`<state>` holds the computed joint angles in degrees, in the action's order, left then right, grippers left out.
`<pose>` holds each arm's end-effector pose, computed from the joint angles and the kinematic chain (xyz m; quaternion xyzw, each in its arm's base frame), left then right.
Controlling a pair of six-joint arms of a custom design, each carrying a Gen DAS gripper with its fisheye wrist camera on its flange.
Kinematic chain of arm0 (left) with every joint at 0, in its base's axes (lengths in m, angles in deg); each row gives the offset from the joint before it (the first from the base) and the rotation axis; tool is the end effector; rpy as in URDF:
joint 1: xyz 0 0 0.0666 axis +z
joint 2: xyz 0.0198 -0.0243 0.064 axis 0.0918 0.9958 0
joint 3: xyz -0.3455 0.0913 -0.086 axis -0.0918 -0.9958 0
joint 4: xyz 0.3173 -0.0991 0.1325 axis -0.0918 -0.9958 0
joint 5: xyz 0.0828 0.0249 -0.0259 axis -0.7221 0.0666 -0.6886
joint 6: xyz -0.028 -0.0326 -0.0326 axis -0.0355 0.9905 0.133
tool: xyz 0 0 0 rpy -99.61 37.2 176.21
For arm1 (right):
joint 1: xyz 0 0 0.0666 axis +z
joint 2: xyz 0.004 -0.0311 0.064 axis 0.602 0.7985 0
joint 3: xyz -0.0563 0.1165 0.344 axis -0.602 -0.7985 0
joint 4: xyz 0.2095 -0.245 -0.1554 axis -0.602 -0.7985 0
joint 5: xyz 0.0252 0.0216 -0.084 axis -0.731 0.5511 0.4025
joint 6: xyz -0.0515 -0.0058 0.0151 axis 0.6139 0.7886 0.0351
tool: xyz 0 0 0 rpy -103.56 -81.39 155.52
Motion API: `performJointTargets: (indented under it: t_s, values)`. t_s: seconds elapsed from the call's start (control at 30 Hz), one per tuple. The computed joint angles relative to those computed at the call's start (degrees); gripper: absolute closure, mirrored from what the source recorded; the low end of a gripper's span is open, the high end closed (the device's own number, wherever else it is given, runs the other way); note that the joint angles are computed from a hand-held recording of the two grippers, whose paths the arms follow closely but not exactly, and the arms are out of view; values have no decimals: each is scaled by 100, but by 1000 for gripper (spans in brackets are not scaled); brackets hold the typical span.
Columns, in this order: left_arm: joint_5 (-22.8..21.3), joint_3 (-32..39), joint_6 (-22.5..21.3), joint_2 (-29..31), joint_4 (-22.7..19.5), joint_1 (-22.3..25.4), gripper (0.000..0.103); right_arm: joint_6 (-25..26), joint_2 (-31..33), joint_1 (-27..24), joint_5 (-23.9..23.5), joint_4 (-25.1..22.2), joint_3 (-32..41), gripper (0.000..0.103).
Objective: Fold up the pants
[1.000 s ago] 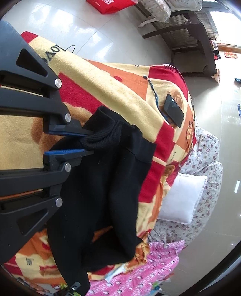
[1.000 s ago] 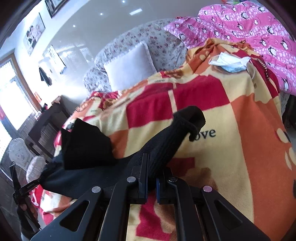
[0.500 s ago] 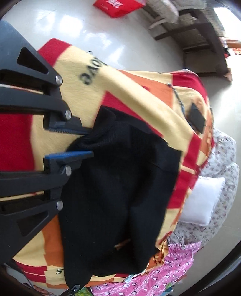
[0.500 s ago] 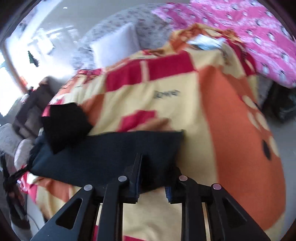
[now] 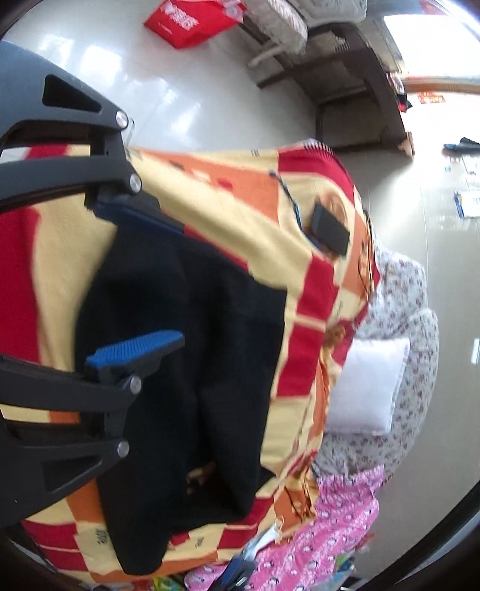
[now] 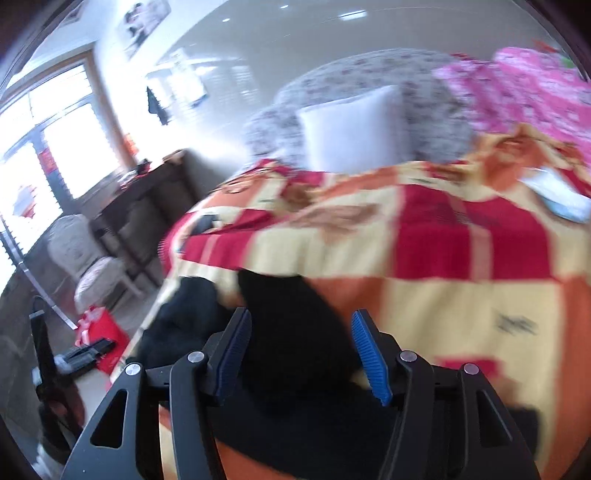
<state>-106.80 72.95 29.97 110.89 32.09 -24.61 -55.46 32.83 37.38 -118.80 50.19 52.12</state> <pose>0.4151 -0.2200 0.3114 -0.1285 0.9138 0.0161 0.3851 0.5348 0.0214 0.3662 -0.1254 0.8851 0.2394 0.3789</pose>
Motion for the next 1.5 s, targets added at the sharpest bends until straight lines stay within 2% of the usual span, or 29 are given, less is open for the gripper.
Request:
performJointTargets:
  t_s: [0.07, 0.17, 0.23, 0.27, 0.3, 0.33, 0.43, 0.53, 0.67, 0.73, 0.8, 0.83, 0.87, 0.93, 0.97, 1.0, 1.07, 1.13, 1.2, 1.33, 1.43, 1.5]
  values:
    - [206, 321, -73, 376, 60, 21, 48, -158, 403, 364, 66, -186, 496, 37]
    - [540, 759, -135, 864, 46, 72, 48, -97, 1223, 818, 440, -848, 1553, 37]
    - [588, 1059, -218, 1153, -13, 52, 48, 16, 1705, 953, 729, -1292, 2123, 38]
    - [596, 1236, -248, 1313, -107, 51, 48, 131, 1952, 985, 682, -1575, 2411, 49]
    - [609, 1379, -288, 1451, -168, 38, 48, 194, 2040, 962, 575, -1602, 2463, 88]
    - [618, 1457, -317, 1524, -187, 33, 48, 206, 2033, 926, 566, -1547, 2413, 98]
    - [637, 1752, -325, 1768, -359, 88, 48, -9, 1511, 610, 784, -699, 1719, 99]
    - [647, 1882, -164, 1851, -375, 215, 48, -295, 950, -21, 786, -100, 1149, 99]
    - [665, 2167, 2, 2055, -437, 321, 48, -429, 725, -804, 1241, 95, 962, 99]
    - [661, 2306, 24, 2158, -500, 339, 48, -505, 785, -1196, 1491, 81, 950, 99]
    - [650, 2429, 30, 2246, -575, 345, 48, -751, 1004, -1494, 1160, -27, 1067, 98]
    - [640, 2477, 34, 2278, -632, 344, 48, -824, 1107, -1562, 1224, -46, 1091, 98]
    - [675, 2513, 37, 2285, -716, 347, 48, -833, 1186, -1601, 1415, -1, 1064, 92]
    - [710, 2377, -22, 2162, -623, 346, 48, -861, 1399, -1651, 1499, -279, 1186, 89]
    - [649, 2279, -48, 2067, -624, 337, 48, -1026, 1416, -1727, 1265, -373, 1149, 83]
    - [597, 2223, -51, 2003, -663, 338, 48, -1118, 1314, -1755, 1125, -229, 962, 73]
    - [523, 1953, -53, 1771, -578, 360, 47, -1068, 1072, -1672, 949, -76, 689, 66]
    - [484, 1739, -9, 1607, -532, 396, 46, -760, 849, -1467, 651, -59, 522, 60]
    - [417, 1474, 81, 1425, -478, 453, 46, -272, 772, -1119, 272, -249, 554, 39]
    - [308, 1147, 279, 1273, -519, 585, 45, 218, 1045, -354, -553, -590, 953, 38]
    - [403, 897, 423, 1198, -442, 744, 45, 651, 1435, 351, -629, -787, 1431, 38]
    - [575, 757, 544, 1176, -366, 858, 44, 1038, 1902, 765, -584, -1250, 2071, 38]
